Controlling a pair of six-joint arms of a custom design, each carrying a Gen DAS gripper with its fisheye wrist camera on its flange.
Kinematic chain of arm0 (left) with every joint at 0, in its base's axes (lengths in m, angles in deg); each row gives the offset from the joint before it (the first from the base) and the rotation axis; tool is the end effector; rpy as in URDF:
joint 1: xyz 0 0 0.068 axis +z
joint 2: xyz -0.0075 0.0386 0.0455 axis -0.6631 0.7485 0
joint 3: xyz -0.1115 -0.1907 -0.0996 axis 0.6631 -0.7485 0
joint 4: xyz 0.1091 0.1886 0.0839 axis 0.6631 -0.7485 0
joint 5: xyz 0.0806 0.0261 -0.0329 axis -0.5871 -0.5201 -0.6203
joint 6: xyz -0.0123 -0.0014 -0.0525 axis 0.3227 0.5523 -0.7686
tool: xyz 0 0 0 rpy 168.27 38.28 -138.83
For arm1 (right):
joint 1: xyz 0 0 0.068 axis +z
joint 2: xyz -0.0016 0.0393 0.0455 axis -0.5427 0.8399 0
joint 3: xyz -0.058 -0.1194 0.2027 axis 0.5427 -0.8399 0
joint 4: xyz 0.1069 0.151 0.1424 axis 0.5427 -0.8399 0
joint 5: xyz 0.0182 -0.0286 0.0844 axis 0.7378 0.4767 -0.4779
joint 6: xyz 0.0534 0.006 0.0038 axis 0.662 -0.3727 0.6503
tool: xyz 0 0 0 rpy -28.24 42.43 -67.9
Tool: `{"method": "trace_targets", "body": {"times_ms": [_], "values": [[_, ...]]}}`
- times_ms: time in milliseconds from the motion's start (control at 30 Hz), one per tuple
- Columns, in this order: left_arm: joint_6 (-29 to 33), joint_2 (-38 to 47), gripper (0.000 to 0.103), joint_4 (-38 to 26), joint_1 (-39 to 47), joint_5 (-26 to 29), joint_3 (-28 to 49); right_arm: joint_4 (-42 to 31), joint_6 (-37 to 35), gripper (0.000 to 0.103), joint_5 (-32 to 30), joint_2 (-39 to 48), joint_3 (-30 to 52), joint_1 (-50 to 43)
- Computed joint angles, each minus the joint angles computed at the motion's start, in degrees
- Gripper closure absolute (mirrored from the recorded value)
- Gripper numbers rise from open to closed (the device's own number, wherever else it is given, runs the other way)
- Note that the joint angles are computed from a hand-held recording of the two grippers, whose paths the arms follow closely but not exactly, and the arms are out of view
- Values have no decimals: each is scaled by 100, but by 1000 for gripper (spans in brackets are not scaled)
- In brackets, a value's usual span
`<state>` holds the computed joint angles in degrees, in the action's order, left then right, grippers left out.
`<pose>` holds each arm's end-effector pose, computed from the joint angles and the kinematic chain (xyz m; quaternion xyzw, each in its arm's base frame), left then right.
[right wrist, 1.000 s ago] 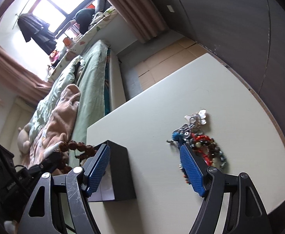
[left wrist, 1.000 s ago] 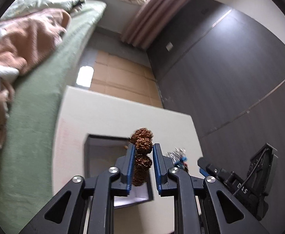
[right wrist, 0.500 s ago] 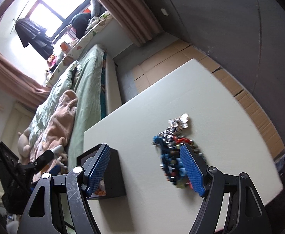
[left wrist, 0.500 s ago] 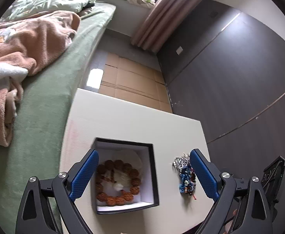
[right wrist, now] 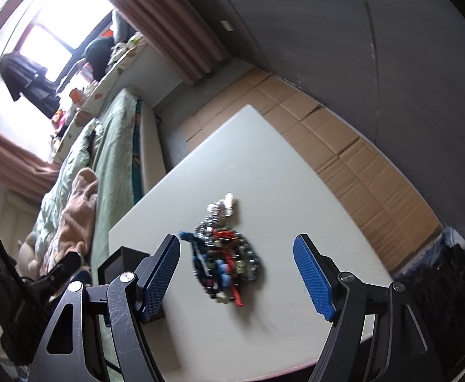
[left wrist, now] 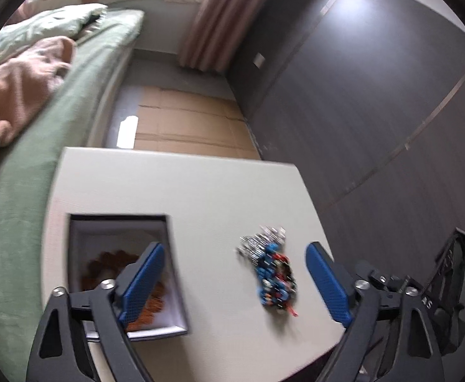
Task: Organize jewelry
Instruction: 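Grasp the blue beaded bracelet with the left tool while the right tool grasps the dark bead bracelet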
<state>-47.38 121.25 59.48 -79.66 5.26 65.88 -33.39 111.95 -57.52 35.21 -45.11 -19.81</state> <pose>0.2416 -0.1847 0.1415 -0.0924 0.9264 -0.2073 0.3004 0.2704 0.0723 0.1136 0.1246 0.9305 0.2424 0.2446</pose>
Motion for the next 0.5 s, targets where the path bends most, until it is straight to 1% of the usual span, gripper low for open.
{"method": "trace_targets", "body": {"times_ms": [33,100,200,267,333,433,500], "values": [[5,199,22,20,-50,127,142,-9,-7,29,-81,37,-12,-76],[-11,497,32,31,-130,237,353,14,-17,30,-308,140,-37,-251],[-41,892,43,-3,-261,296,672,26,-80,33,-554,226,-60,-462],[-68,1119,44,73,-324,405,808,33,-106,33,-684,276,-56,-594],[-73,1331,45,24,-410,386,1020,92,-86,34,-827,310,-92,-685],[-64,1777,52,-130,-484,415,1445,170,-30,42,-1138,438,-88,-798],[-103,2037,56,-182,-478,527,1643,192,-18,43,-1217,546,-44,-819]]}}
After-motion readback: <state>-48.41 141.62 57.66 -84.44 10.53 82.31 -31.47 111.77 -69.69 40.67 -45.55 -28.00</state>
